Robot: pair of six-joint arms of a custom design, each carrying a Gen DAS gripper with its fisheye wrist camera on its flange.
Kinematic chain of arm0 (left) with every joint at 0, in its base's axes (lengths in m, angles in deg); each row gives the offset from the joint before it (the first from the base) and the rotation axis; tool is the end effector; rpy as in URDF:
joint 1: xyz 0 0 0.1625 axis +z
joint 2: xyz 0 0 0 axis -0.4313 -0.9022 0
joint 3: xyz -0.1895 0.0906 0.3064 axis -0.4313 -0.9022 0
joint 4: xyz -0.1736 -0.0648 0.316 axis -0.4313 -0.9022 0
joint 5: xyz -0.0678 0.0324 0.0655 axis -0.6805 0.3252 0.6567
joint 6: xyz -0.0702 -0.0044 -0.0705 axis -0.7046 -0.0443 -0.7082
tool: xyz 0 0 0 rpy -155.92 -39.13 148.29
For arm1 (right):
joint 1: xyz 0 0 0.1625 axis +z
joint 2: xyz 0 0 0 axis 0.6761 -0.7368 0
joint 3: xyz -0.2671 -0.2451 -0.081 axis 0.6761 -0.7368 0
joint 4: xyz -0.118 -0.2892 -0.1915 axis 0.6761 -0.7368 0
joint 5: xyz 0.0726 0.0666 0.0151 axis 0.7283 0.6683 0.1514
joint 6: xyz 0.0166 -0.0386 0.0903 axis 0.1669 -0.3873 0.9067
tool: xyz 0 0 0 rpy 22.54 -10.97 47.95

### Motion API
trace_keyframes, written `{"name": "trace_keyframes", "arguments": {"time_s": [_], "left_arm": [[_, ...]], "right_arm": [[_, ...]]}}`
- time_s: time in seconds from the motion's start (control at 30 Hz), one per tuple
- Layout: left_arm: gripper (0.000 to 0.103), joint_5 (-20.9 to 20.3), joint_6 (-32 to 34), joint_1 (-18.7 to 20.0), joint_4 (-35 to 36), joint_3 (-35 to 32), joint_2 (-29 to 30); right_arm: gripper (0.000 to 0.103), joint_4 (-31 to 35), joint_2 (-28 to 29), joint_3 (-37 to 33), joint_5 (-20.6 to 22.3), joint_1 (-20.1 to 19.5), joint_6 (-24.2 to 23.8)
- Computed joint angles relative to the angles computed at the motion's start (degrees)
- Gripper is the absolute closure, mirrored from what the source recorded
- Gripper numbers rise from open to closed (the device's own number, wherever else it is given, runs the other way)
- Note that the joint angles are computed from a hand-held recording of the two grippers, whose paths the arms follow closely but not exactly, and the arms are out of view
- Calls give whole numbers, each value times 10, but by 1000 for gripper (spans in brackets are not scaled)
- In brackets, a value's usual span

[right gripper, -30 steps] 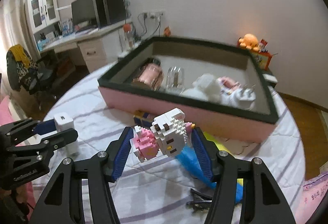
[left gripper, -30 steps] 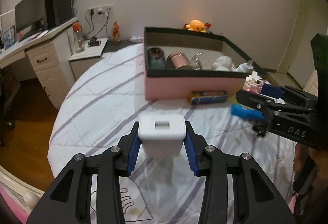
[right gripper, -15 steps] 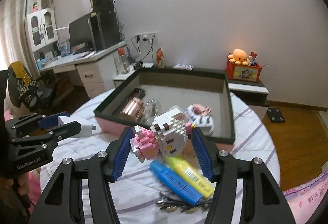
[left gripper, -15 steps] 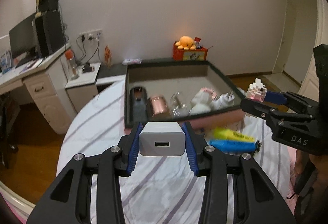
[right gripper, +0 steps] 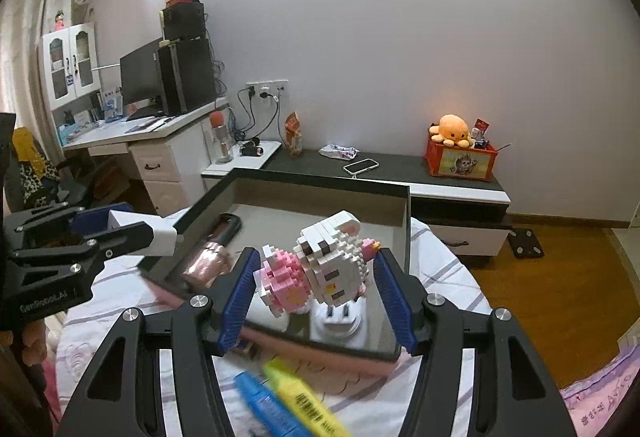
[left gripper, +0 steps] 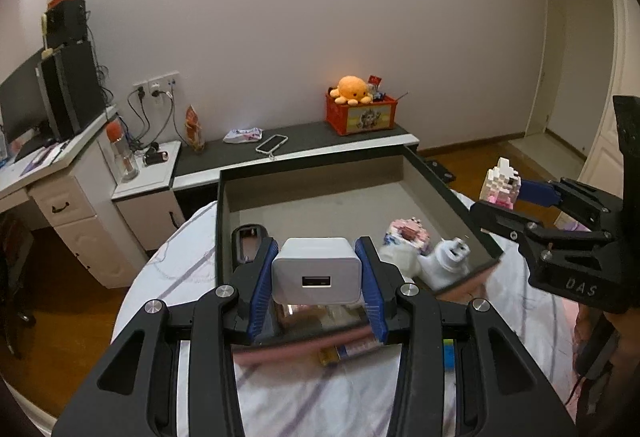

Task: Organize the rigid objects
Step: 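Carry the charger and Hello Kitty figure into the pink box and open both grippers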

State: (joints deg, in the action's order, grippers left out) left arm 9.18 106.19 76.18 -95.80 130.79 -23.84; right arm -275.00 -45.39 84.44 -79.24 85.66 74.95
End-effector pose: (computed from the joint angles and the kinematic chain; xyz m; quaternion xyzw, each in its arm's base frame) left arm -0.1528 -0.4732 0.2869 0.4156 0.8398 -0.2848 0.2020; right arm 0.3615 -0.3769 0.0721 0.1543 -0.8168 0.4500 0.3265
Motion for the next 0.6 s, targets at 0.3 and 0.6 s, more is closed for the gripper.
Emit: {"name": "trace_keyframes", "arguments": {"time_s": [0.3,0.6], "left_arm": [[62,-4,10,46,14,-85,104],[62,-20,13,68,0,-101,142]], "right_arm": [[43,57,4,-37,25,-61,-13],[42,80,25,-72,48,-90,-27]]}}
